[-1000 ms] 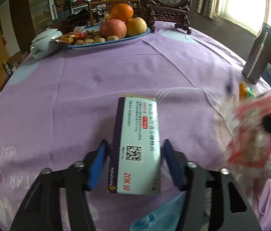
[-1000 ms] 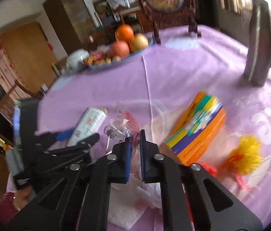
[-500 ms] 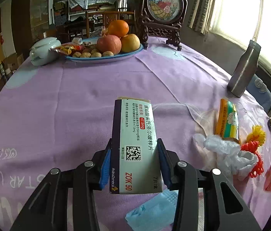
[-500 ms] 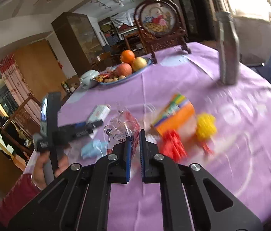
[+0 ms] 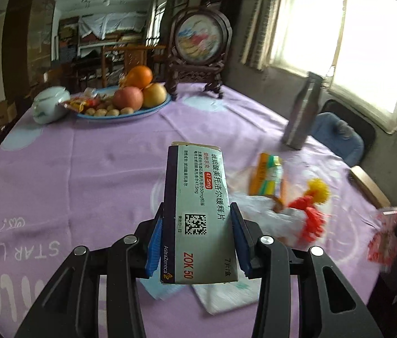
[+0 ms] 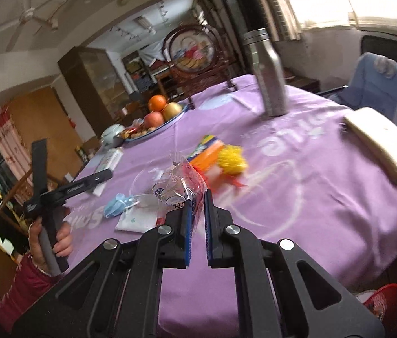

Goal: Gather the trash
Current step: 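Carry both items to the red basket while the right tool releases the bag into it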

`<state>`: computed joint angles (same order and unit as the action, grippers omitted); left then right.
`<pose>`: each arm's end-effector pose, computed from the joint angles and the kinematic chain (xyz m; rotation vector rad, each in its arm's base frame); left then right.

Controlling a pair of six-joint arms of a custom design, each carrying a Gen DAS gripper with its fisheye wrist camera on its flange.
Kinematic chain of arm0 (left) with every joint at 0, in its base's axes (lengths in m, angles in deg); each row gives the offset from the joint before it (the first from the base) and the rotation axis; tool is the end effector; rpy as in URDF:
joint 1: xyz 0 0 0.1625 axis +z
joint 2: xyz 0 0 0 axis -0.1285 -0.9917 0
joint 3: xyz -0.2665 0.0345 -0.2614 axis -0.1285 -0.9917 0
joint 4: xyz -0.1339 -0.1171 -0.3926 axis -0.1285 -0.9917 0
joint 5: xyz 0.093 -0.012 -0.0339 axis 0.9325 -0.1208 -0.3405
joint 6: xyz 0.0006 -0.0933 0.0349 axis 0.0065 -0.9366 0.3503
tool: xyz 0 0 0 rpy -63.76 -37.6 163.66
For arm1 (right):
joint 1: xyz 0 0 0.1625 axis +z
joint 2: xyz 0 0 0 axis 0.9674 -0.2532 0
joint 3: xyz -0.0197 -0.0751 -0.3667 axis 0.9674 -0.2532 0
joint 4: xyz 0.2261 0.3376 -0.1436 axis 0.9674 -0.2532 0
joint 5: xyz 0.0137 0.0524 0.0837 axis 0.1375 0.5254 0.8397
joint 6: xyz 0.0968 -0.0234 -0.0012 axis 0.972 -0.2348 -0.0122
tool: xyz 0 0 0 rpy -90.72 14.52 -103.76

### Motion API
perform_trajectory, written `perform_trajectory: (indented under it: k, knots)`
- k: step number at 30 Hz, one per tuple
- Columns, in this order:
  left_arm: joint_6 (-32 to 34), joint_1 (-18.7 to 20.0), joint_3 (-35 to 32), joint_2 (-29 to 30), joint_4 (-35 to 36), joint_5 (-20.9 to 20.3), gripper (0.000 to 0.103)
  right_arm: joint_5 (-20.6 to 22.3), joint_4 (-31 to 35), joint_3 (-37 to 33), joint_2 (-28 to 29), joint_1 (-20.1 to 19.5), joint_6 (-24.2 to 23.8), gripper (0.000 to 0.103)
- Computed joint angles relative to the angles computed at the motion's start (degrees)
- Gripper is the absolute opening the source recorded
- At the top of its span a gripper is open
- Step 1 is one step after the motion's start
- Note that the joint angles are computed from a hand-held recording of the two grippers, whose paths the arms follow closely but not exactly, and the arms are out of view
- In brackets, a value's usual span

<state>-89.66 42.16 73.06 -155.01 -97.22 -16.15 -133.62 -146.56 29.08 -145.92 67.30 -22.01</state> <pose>-0.1965 -0.3943 0.5491 0.5611 2.3496 -1.0307 0.4888 -0.2901 0.2103 0.3872 -2.6063 1.1159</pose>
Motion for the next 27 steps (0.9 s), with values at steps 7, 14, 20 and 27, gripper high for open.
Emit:
perform_trajectory:
  k: [7, 14, 20, 27]
  knots:
    - [-4.96, -5.36, 4.59, -4.30, 1.93, -4.60, 0.043, -6.47, 5.42, 8.87, -11.98, 1.03, 7.55, 0.009]
    - [-8.53, -11.77, 8.02, -4.44, 2.05, -8.35, 0.043, -13.05, 17.97, 15.53, -25.03, 2.86, 17.59, 0.009]
    - [-10.07, -15.74, 10.76, -2.93, -0.72, -13.55, 0.043, -17.10, 40.58, 18.78, -36.52, 3.97, 32.11, 0.009]
    - [-8.74, -19.06, 13.90, 0.49, -4.77, -19.74, 0.043, -14.82, 66.29, 25.68, -51.47, -2.53, 48.94, 0.009]
